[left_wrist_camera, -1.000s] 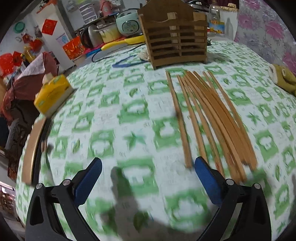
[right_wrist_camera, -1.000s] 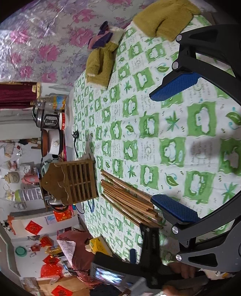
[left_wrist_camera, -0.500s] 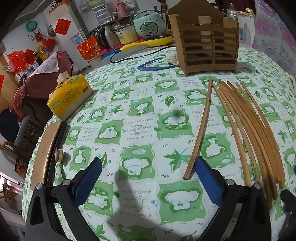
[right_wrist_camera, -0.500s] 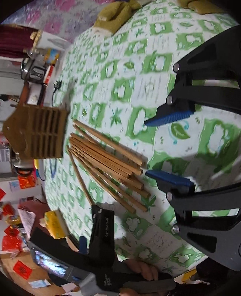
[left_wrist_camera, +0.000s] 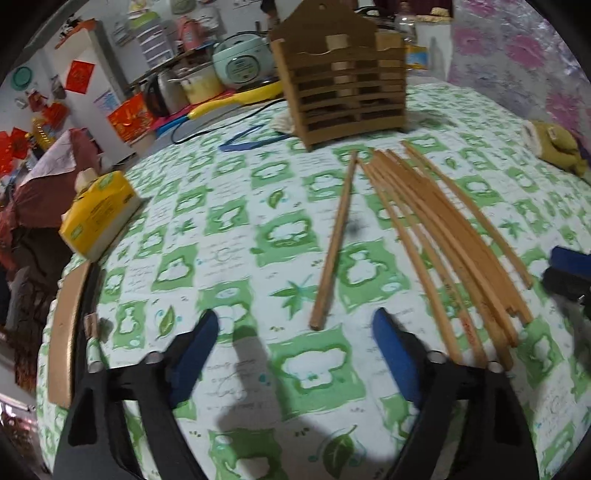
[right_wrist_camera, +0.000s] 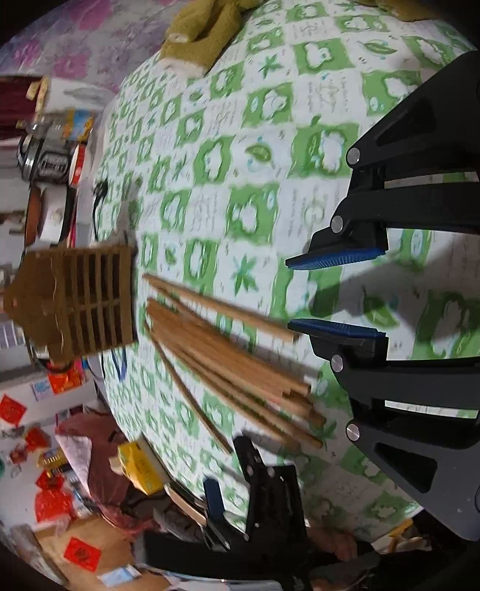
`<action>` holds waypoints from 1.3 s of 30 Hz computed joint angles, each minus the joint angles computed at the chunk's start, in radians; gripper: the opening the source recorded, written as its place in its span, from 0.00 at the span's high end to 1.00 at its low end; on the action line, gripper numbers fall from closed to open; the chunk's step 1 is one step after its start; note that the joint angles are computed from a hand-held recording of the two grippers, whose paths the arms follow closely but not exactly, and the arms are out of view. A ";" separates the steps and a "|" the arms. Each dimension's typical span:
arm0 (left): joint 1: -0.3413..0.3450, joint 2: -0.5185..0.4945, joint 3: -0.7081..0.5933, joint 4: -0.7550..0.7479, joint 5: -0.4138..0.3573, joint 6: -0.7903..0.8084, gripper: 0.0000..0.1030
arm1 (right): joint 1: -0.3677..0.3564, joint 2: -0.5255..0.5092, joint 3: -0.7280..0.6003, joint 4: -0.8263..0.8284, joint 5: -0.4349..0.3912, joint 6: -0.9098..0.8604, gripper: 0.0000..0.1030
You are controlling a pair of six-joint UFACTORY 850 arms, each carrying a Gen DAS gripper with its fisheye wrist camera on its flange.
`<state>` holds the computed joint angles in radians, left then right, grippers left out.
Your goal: Organize utensils
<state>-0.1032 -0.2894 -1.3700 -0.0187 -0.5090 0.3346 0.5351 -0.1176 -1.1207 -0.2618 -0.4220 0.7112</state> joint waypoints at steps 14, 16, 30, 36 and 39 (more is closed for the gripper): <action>0.025 0.008 0.004 -0.307 -0.042 0.298 0.94 | 0.026 -0.037 -0.032 -0.114 -0.005 0.058 0.94; 0.030 0.016 0.009 -0.320 -0.037 0.291 0.94 | 0.030 -0.021 -0.015 -0.183 0.011 0.133 0.94; -0.006 -0.003 -0.245 -0.320 -0.059 0.250 0.94 | -0.026 0.070 -0.094 -0.538 0.037 0.405 0.94; -0.037 -0.133 -0.518 -0.274 -0.142 0.161 0.94 | -0.085 -0.010 -0.245 -0.380 0.070 0.220 0.94; -0.051 -0.205 -0.676 -0.236 -0.155 0.095 0.94 | -0.101 -0.057 -0.337 -0.365 0.075 0.186 0.94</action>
